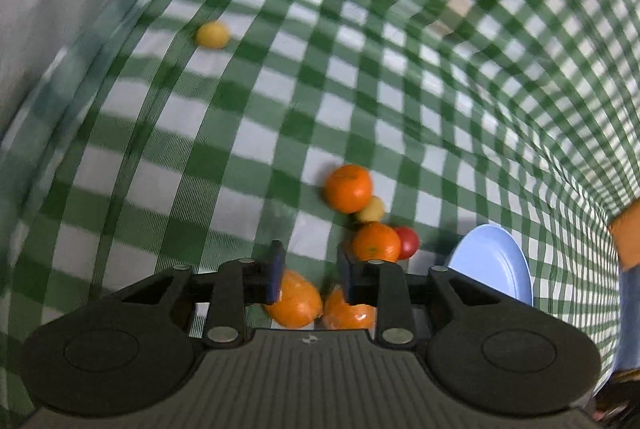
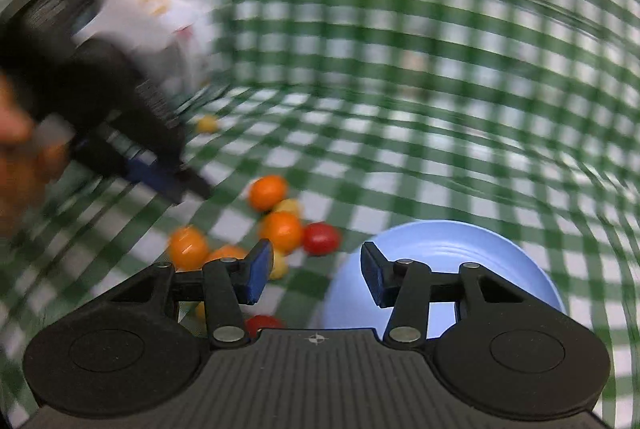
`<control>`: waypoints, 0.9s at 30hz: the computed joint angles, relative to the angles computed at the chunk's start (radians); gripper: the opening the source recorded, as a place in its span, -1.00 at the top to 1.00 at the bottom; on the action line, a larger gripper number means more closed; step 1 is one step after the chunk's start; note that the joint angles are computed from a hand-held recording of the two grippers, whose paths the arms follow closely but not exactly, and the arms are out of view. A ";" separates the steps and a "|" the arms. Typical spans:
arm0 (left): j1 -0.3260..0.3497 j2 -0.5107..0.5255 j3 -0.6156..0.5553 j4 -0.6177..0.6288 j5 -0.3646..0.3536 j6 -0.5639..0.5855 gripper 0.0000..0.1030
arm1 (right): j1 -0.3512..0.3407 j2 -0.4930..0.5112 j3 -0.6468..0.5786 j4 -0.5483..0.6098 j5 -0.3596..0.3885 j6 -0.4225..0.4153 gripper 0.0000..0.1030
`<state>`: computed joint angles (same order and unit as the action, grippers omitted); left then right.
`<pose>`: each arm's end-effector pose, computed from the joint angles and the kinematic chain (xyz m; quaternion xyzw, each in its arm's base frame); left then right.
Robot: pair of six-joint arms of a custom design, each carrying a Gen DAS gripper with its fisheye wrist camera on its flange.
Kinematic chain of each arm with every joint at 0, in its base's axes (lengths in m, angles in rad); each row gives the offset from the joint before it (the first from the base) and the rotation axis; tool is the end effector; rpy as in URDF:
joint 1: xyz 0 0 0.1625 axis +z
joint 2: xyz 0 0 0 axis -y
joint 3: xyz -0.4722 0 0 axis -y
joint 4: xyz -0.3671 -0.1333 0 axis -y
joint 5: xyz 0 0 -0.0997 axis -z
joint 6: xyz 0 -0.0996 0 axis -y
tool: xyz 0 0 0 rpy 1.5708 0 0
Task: Organize fruits
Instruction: 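Grasp a tangerine with the left tool while the right tool grasps a red tomato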
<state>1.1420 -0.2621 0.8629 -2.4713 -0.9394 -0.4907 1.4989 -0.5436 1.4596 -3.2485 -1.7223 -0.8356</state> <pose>-0.1903 -0.8783 0.0300 -0.0754 0.9380 -0.2634 0.2122 0.0628 -0.7743 0.1131 0.3188 -0.8695 0.3023 0.2256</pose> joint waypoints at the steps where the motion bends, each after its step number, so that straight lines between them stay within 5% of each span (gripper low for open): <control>1: 0.005 0.001 -0.006 0.016 -0.008 -0.019 0.11 | 0.001 0.001 0.002 0.018 -0.003 -0.027 0.02; 9: 0.009 0.022 -0.052 0.143 0.000 -0.080 0.08 | 0.022 0.052 -0.025 0.068 -0.113 -0.244 0.03; 15: 0.006 0.041 -0.081 0.190 0.012 -0.067 0.10 | 0.026 0.065 -0.035 0.092 -0.152 -0.298 0.22; 17: 0.004 0.039 -0.072 0.185 0.021 -0.050 0.20 | 0.024 0.064 -0.037 0.112 -0.147 -0.303 0.38; 27: -0.016 0.067 -0.099 0.139 0.125 0.072 0.22 | 0.017 0.058 -0.050 0.119 -0.094 -0.225 0.38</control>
<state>1.1256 -0.1949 0.7641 -2.3325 -0.8148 -0.4183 1.5157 -0.4854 1.4099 -3.1295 -1.8161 -1.0604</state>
